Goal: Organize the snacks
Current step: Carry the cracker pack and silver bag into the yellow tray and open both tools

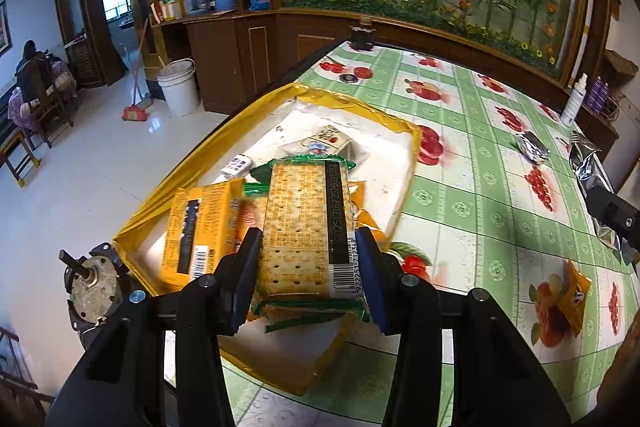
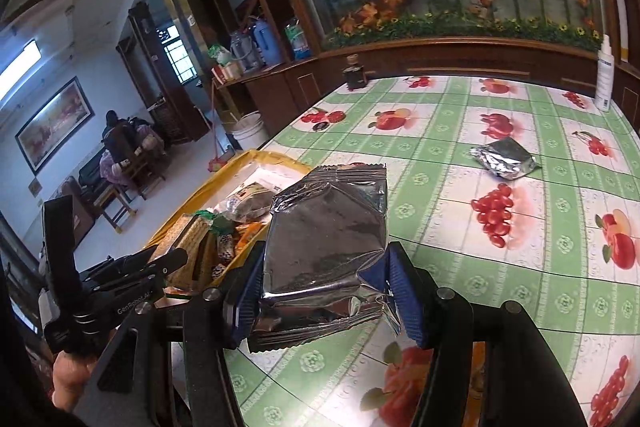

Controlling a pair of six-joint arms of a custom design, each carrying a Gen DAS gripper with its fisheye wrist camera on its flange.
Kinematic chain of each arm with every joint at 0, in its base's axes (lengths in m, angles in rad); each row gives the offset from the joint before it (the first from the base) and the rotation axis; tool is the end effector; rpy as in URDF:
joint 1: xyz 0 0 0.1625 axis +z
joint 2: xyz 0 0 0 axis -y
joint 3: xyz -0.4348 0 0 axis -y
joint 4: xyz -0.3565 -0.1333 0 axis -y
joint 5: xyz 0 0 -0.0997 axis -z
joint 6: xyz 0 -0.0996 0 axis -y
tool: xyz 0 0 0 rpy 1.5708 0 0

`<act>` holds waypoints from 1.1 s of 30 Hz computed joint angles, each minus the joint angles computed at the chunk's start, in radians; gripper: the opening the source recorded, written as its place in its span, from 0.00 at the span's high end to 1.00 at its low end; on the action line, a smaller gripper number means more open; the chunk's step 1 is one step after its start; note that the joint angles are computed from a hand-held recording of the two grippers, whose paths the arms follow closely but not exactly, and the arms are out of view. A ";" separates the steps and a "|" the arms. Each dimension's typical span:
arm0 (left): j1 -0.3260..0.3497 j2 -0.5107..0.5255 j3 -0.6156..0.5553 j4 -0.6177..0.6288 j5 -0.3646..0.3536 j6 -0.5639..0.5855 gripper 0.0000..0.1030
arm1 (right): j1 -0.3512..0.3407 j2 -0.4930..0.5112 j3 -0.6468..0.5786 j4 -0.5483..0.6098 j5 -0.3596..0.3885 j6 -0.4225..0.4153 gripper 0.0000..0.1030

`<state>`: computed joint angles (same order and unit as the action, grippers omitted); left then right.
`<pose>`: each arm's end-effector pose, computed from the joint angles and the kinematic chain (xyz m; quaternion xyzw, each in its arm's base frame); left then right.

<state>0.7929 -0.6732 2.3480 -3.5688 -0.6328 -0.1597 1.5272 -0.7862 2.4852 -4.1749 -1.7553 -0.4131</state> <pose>-0.1399 -0.4464 0.0548 0.1985 0.8608 -0.3296 0.3331 0.0975 -0.4048 0.1346 0.1249 -0.8877 0.4053 0.1793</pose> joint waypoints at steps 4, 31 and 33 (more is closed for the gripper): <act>0.019 -0.014 0.001 -0.001 0.003 0.000 0.56 | 0.033 0.019 -0.041 0.052 -0.004 -0.008 0.42; 0.088 -0.040 -0.018 -0.039 0.038 0.048 0.56 | 0.109 0.130 -0.266 0.303 0.004 -0.019 0.42; 0.089 -0.040 -0.020 -0.039 0.044 0.050 0.56 | 0.113 0.138 -0.286 0.322 0.009 -0.022 0.42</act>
